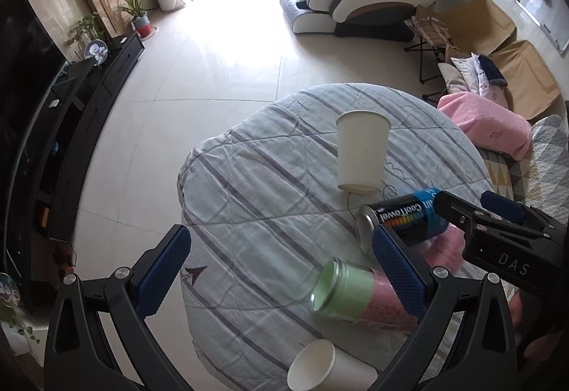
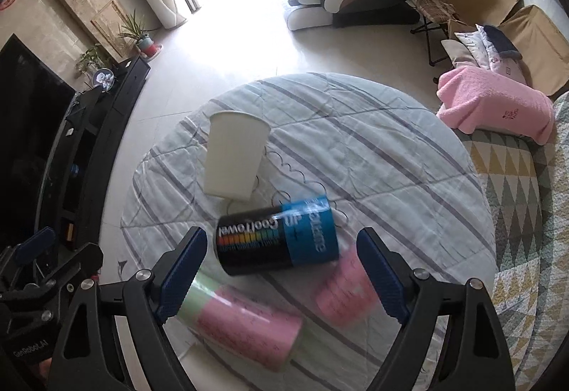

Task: Flip cup upright
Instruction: 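Close the right gripper on the white paper cup and lift it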

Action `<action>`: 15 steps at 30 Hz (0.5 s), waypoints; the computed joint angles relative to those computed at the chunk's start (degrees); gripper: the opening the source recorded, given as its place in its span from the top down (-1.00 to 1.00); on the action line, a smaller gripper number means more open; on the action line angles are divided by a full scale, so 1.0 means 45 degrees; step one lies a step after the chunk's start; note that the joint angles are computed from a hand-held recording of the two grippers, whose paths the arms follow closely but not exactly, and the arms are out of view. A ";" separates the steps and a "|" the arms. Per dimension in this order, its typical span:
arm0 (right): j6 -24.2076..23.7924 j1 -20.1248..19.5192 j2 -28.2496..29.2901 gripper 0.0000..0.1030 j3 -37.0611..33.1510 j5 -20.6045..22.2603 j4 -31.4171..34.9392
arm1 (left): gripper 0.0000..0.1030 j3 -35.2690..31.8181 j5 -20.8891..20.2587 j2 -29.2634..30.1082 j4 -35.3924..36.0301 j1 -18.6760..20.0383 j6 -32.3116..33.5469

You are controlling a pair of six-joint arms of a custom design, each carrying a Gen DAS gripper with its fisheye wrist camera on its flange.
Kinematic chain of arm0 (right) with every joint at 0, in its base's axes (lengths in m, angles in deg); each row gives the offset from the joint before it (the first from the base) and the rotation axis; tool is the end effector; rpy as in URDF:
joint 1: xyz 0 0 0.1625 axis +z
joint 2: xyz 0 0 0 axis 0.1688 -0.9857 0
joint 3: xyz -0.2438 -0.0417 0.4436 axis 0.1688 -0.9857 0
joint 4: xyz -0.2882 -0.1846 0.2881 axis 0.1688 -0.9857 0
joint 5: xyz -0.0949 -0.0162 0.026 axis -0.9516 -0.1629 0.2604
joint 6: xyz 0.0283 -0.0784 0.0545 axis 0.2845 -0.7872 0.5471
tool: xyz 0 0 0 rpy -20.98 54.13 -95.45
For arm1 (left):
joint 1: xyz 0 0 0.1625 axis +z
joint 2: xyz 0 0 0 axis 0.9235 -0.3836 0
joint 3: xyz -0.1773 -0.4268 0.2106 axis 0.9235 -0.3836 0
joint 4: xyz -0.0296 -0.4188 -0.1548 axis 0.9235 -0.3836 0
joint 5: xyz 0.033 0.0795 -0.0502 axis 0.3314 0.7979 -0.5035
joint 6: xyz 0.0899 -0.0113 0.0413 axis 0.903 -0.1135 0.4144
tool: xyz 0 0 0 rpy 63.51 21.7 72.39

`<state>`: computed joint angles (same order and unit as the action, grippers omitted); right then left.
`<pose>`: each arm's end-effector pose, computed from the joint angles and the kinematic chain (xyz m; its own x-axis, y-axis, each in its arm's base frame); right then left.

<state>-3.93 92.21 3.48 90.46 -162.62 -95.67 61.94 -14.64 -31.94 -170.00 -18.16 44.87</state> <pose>0.2061 -0.6287 0.2099 -0.8057 0.0070 0.5922 -0.2022 0.9366 -0.2861 -0.2581 -0.6153 0.1684 -0.7310 0.0065 -0.6824 0.2681 0.9222 -0.2785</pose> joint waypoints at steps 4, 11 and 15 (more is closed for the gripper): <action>0.0026 -0.0121 0.0971 -0.69 -0.1214 -0.0008 0.0857 | -1.00 -0.0504 0.0177 0.0303 0.0093 0.0528 0.0308; 0.0293 -0.0430 0.2415 -0.69 -0.2900 0.0116 0.2377 | -1.00 -0.1080 0.0149 0.0640 0.0400 0.1225 0.0173; 0.0313 -0.0679 0.2970 -0.69 -0.3477 0.0437 0.2798 | -1.00 -0.1227 0.0075 0.0777 0.0691 0.1555 -0.0246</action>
